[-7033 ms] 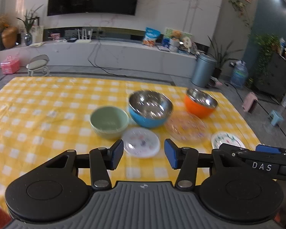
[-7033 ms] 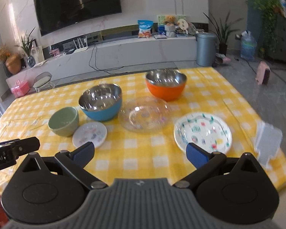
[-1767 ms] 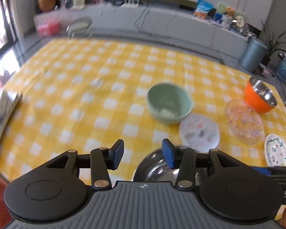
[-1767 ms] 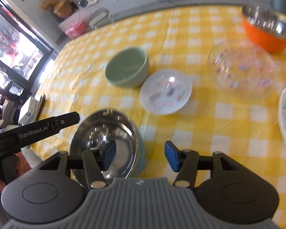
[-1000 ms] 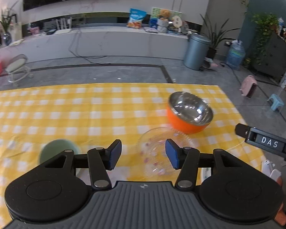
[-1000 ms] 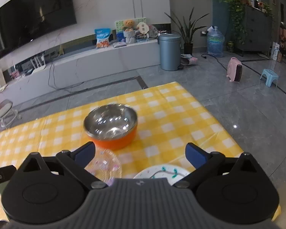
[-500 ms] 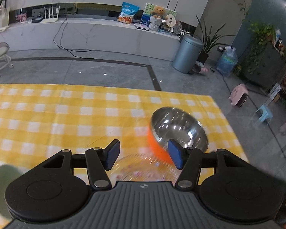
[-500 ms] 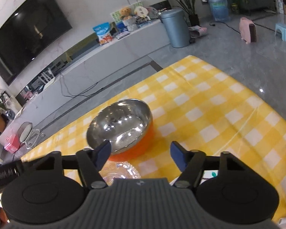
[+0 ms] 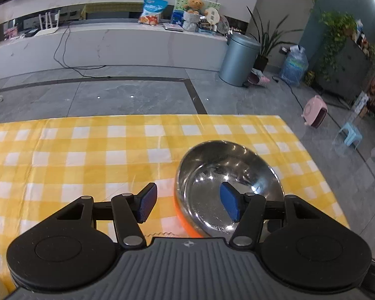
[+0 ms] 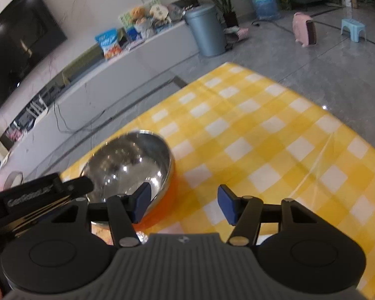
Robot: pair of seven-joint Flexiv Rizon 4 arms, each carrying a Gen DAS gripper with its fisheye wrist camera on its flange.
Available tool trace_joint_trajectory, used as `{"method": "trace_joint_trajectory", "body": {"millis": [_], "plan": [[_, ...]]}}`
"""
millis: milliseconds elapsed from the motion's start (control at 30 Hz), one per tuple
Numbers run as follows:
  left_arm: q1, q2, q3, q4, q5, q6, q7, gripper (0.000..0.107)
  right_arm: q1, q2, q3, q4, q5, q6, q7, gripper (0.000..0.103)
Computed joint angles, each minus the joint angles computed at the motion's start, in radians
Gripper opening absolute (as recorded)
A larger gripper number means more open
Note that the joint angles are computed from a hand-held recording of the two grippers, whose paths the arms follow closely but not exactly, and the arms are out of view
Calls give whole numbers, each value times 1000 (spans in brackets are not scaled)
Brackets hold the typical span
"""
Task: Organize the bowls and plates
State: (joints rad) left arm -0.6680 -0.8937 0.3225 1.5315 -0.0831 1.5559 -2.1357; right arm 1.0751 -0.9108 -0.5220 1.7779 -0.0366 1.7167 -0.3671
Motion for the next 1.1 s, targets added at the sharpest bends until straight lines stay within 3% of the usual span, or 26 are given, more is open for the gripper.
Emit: {"method": "trace_joint_trajectory", "body": {"millis": [100, 300, 367, 433, 567, 667, 867, 1100], "plan": [[10, -10, -12, -19, 4, -17, 13, 67, -12, -1, 15, -8, -12, 0, -14, 57], [24, -23, -36, -45, 12, -62, 8, 48, -64, 12, 82, -21, -37, -34, -26, 43], [32, -23, -50, -49, 25, -69, 12, 39, -100, 17, 124, -34, -59, -64, -22, 37], [31, -21, -51, -52, 37, -81, 11, 28, -130, 24, 160, -39, -82, -85, -15, 21], [6, -18, -22, -60, 71, -94, 0, 17, -154, 31, 183, -37, -121, -96, 12, 13], [-25, -26, 17, -91, 102, -138, -31, 17, -150, 40, 177, -26, -138, -98, 32, 11], [-33, 8, 24, -82, 178, -152, -78, 17, -174, 77, 204, -1, -154, -90, 50, 9], [-58, 100, 46, -27, 239, -226, -184, 17, -245, 167, 309, 26, -209, -124, 1, 9]]}}
